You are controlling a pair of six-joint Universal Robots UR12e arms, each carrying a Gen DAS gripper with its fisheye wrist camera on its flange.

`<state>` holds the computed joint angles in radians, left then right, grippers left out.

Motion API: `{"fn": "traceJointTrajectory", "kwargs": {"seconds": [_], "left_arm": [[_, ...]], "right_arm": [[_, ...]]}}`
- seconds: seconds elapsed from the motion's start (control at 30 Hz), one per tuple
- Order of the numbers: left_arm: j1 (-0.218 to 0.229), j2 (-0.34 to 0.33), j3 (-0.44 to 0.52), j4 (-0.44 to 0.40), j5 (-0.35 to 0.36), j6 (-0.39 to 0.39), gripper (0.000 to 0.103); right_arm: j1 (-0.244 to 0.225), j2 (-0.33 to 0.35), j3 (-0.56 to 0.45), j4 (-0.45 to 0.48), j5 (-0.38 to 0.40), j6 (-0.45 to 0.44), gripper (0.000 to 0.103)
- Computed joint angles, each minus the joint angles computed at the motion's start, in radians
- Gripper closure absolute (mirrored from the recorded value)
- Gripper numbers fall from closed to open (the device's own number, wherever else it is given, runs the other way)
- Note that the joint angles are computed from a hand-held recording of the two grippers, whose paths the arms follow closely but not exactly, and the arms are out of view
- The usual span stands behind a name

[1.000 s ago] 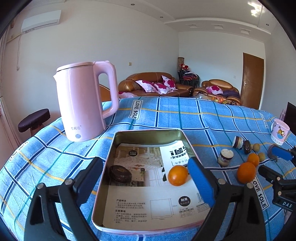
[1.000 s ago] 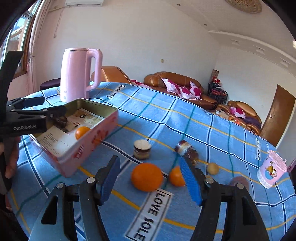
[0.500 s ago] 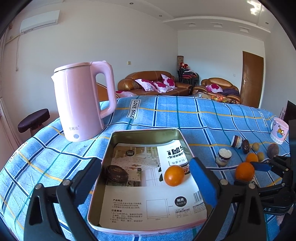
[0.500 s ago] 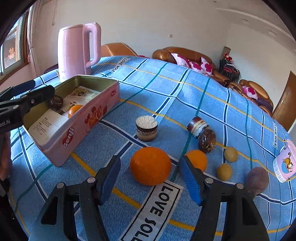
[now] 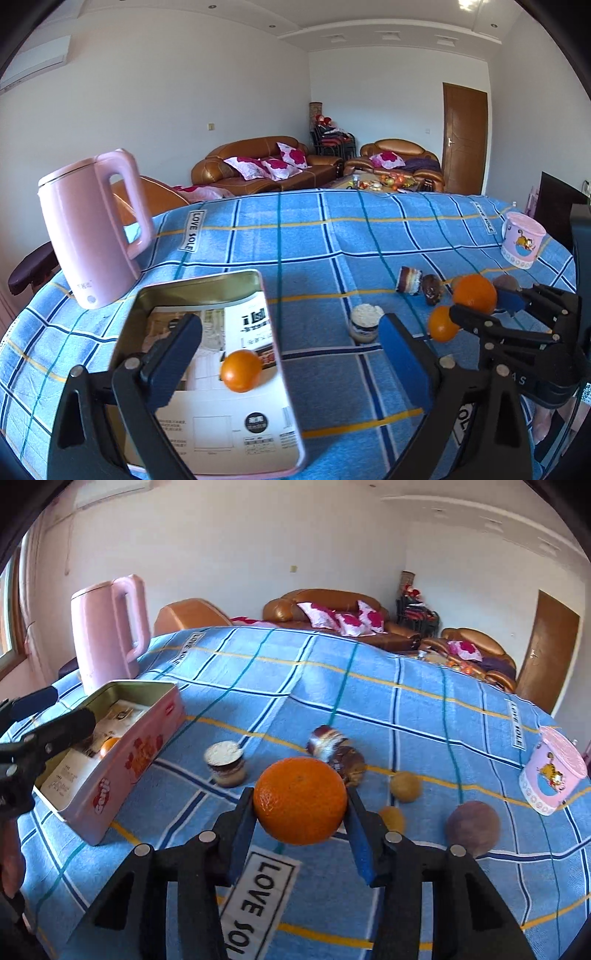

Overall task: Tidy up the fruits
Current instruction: 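Grasp the white-lidded jar with the left gripper while the right gripper grasps another large orange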

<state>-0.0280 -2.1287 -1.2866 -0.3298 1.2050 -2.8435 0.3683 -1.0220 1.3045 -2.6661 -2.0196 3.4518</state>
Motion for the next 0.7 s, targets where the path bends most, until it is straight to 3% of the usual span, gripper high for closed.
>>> {"fn": "traceJointTrajectory", "kwargs": {"seconds": [0.23, 0.4, 0.5, 0.63, 0.7], "left_arm": [[-0.057, -0.031, 0.063, -0.153, 0.030, 0.083, 0.018], [-0.087, -0.072, 0.134, -0.253, 0.107, 0.087, 0.036], [-0.096, -0.098, 0.185, -0.345, 0.135, 0.083, 0.037], [-0.101, -0.116, 0.216, -0.398, 0.137, 0.079, 0.048], [-0.100, -0.124, 0.228, -0.424, 0.132, 0.076, 0.066]], "right_arm": [[-0.021, -0.028, 0.045, -0.005, -0.050, 0.092, 0.055], [-0.032, -0.041, 0.069, -0.041, -0.019, 0.116, 0.055], [-0.032, -0.041, 0.070, -0.052, -0.012, 0.112, 0.054], [-0.028, -0.041, 0.072, -0.060, -0.015, 0.096, 0.054], [-0.028, -0.040, 0.070, -0.059, -0.013, 0.090, 0.054]]}}
